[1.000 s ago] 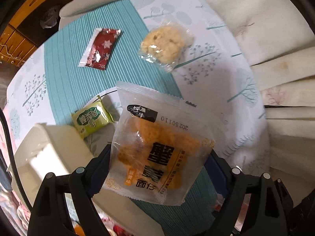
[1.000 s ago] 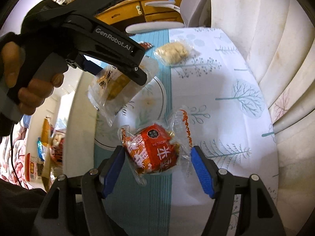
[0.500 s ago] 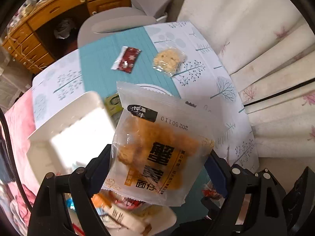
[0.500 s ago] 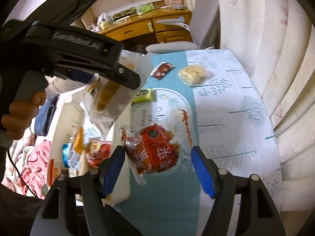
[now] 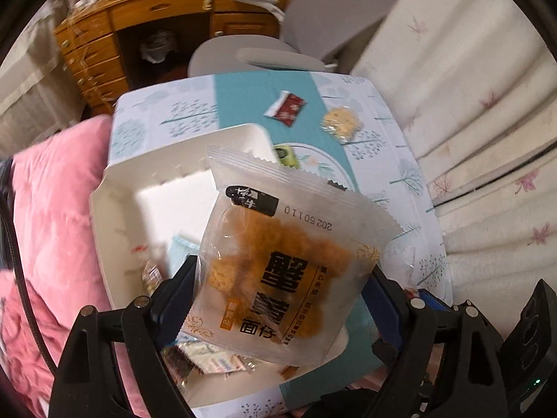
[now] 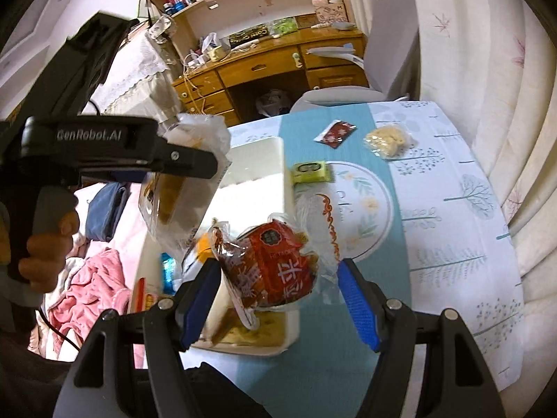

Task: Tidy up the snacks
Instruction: 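Carry the crab-roe packet and red candy over the white tray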

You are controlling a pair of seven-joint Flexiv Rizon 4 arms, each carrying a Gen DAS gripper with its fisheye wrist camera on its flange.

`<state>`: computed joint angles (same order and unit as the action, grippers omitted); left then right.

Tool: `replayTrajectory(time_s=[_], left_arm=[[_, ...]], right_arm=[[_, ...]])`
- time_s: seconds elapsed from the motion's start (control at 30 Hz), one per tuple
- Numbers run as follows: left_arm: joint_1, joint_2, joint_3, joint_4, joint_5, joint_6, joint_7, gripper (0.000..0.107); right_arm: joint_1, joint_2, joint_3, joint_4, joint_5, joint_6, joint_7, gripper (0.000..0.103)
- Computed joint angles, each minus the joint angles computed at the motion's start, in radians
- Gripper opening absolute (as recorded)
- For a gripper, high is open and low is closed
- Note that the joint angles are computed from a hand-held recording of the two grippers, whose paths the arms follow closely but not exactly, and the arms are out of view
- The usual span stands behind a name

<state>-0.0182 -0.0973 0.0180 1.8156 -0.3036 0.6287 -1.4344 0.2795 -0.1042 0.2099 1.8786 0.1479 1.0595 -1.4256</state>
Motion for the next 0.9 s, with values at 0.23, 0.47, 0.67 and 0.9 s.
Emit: replayTrajectory(time_s=[0.23, 0.47, 0.67, 0.9], left_arm=[[0.035, 0.069, 0.043, 0.121, -0.013, 0.056, -0.005, 0.088], [0.068, 0.097, 0.062, 0.184, -0.046, 0.084, 0.037, 0.088], [0.081, 0.093, 0.061, 0.188, -0.051, 0.054, 0.096, 0.090], [0.086, 0.101, 0.063, 0.199, -0.083, 0.052, 0.167, 0.095]], right_arm=[[0.029, 0.005, 0.024, 0.006, 0.024, 0.008, -0.009, 0.070], [0.058, -0.015, 0.033, -0.011, 0.021, 0.010, 0.019, 0.072], [0.078, -0.038, 0.028, -0.010, -0.025, 0.026, 0.113, 0.089], [0.095, -0.032, 0.026, 0.036, -0.104, 0.063, 0.270, 0.091]])
